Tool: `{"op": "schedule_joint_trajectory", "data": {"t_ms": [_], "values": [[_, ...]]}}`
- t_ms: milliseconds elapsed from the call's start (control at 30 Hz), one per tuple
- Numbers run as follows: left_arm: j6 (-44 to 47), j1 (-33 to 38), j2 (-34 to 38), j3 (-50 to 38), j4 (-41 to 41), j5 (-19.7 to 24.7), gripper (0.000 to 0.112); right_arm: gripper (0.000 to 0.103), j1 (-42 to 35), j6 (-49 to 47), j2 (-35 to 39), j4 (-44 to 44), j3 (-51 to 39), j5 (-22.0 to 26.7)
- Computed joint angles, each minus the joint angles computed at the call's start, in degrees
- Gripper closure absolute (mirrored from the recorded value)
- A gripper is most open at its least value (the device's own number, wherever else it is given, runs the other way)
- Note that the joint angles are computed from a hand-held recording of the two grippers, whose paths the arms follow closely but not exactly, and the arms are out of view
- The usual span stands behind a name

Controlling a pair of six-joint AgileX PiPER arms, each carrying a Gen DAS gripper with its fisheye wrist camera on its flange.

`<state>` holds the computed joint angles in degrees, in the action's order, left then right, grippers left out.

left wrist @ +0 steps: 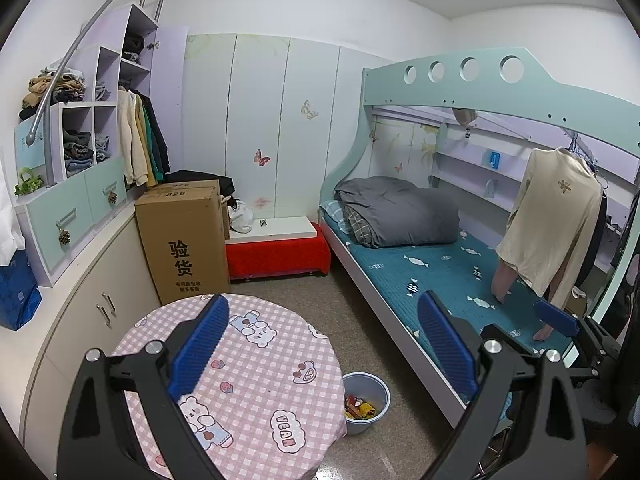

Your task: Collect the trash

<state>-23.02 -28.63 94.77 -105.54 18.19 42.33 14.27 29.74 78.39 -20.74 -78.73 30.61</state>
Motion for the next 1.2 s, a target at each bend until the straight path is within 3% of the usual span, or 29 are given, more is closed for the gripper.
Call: {"op": "schedule_joint_trajectory", "data": {"t_ms": [1200], "values": [[1.5, 1.3, 2.0, -0.5, -1.4, -0.7, 0.019, 0.01, 1.3, 2.9, 1.9, -0.2, -1.9, 1.9]]}}
